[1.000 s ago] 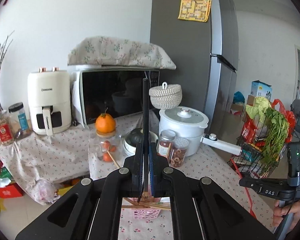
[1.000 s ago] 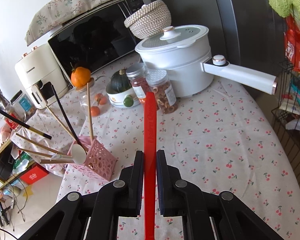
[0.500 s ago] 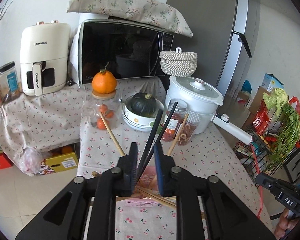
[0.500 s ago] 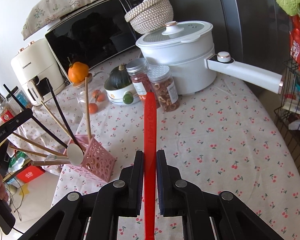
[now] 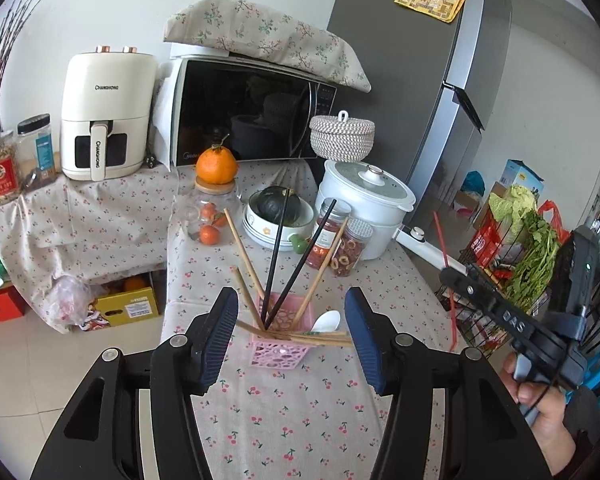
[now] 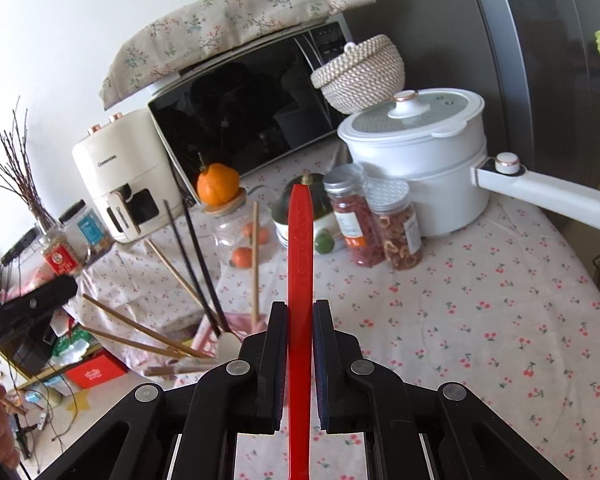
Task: Organize utensils
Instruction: 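Drop the black chopstick into the basket with the left tool while the right tool carries the spatula, then lower the red spatula into the pink basket and open the right tool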
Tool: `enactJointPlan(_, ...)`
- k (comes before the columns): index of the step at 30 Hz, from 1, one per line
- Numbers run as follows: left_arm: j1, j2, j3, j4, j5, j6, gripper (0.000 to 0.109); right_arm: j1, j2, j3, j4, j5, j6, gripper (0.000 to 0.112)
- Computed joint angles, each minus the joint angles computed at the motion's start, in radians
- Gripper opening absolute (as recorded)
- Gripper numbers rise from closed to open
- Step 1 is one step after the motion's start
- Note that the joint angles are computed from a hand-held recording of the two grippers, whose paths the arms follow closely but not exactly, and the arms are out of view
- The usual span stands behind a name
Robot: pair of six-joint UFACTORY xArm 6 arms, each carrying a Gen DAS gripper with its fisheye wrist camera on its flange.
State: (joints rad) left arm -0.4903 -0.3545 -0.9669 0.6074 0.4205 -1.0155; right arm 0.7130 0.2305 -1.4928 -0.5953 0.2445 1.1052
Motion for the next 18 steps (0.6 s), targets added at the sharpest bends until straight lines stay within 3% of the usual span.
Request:
enactJointPlan(6,-0.016,-0.072,0.117,-0.085,-0.028,0.09,0.059,-0.002,0.158,-0.228,-0.341,-0.049,0.269,0.009)
enactJointPlan(10,-0.028,-0.091,0.176,-0.126,-0.047,0.169,0.059,-0.016,0.289,-0.396,-0.421,-0.116,0.299,0.009)
enactJointPlan(13,-0.036,-0.083,0.2,-0.147,-0.053,0.216,0.059,-0.047,0.377,-0.492,-0.443,-0.23,0.318,0.009)
enactJointPlan(16,-0.033,-0.055,0.204,-0.181,-0.054,0.256,0.059,-0.076,0.481,-0.645,-0.604,-0.294,0.467,0.009)
enactJointPlan(18,-0.029,-0.03,0.196,-0.208,-0.051,0.282,0.059,-0.087,0.558,-0.753,-0.625,-0.32,0.484,0.009)
